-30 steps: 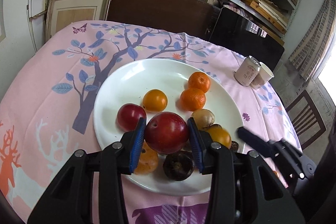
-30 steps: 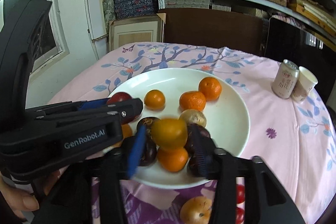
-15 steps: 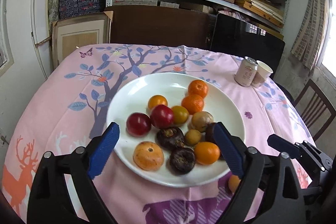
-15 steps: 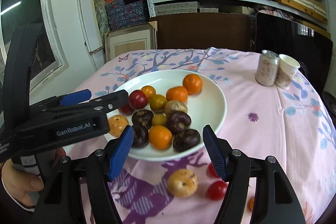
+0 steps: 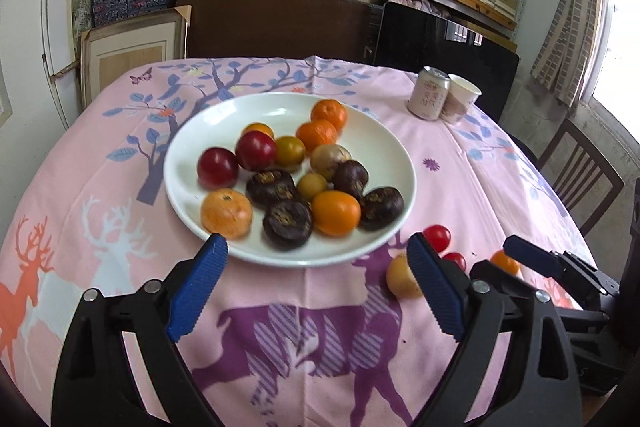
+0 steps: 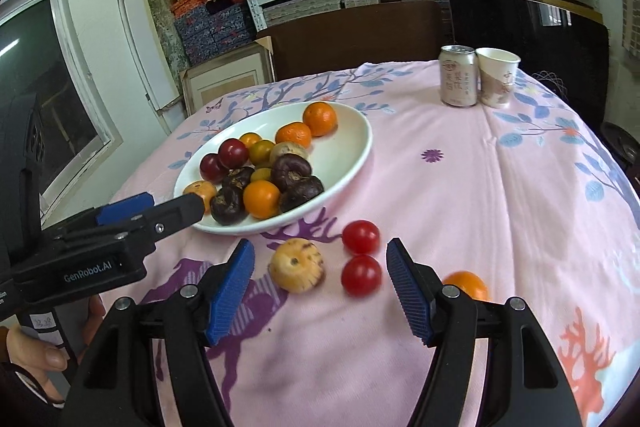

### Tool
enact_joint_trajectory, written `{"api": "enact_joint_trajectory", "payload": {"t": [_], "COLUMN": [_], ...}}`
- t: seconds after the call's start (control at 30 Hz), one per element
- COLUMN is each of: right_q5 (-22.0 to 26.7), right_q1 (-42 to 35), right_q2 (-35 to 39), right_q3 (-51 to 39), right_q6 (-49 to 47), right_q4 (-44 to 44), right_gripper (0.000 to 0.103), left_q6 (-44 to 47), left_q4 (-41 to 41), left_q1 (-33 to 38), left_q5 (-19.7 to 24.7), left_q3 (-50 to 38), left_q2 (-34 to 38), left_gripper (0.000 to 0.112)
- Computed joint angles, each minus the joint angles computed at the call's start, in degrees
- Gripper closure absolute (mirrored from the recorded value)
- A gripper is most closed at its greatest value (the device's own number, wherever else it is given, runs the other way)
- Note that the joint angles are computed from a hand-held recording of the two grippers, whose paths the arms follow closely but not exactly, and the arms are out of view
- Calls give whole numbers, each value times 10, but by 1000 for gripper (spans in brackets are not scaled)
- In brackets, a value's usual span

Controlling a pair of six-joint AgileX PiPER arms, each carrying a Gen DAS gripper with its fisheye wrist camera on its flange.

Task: Organize fruits
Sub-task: 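Grasp an orange with the right tool while the left tool grasps a pale yellow fruit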

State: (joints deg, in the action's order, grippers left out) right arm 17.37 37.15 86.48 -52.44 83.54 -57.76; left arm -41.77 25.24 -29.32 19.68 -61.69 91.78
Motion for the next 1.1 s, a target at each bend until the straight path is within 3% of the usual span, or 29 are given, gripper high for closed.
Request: {"api": "enact_joint_trajectory", "payload": {"t": [0.13,0.23,0.33,0.7,0.83,0.9,0.97,1.1], "right_q5": [4,45,66,66,104,128,140,99], "right_q1": [-11,-9,-12,-33,-29,-28,-26,-48], "right_q2": [-25,-48,-63,-16,28,53,61,36], "right_q3": [37,61,78,55,10,-17,-23,6], "right_q6": [66,141,149,-7,-89,-129,-122,-103], "right_q4": [-54,-125,-136,24,104,137,129,136], "right_gripper": [34,34,34,34,34,46,65,65], "left_q6": [23,9,19,111,140,144,140,131], "left_q4": [-33,-18,-27,-111,-144,-147,-140,-130], "left_q1": [-12,-27,-33,-26,-19,-20,-22,-25], "left_q5": [-15,-17,-23,-18,-14,-11,-9,-7], "left_q3": [17,23,30,28,24,23,20,17], "left_q2": [-2,0,-1,11,17,21,26,34], "left_gripper": [23,23,23,23,23,23,23,23]}}
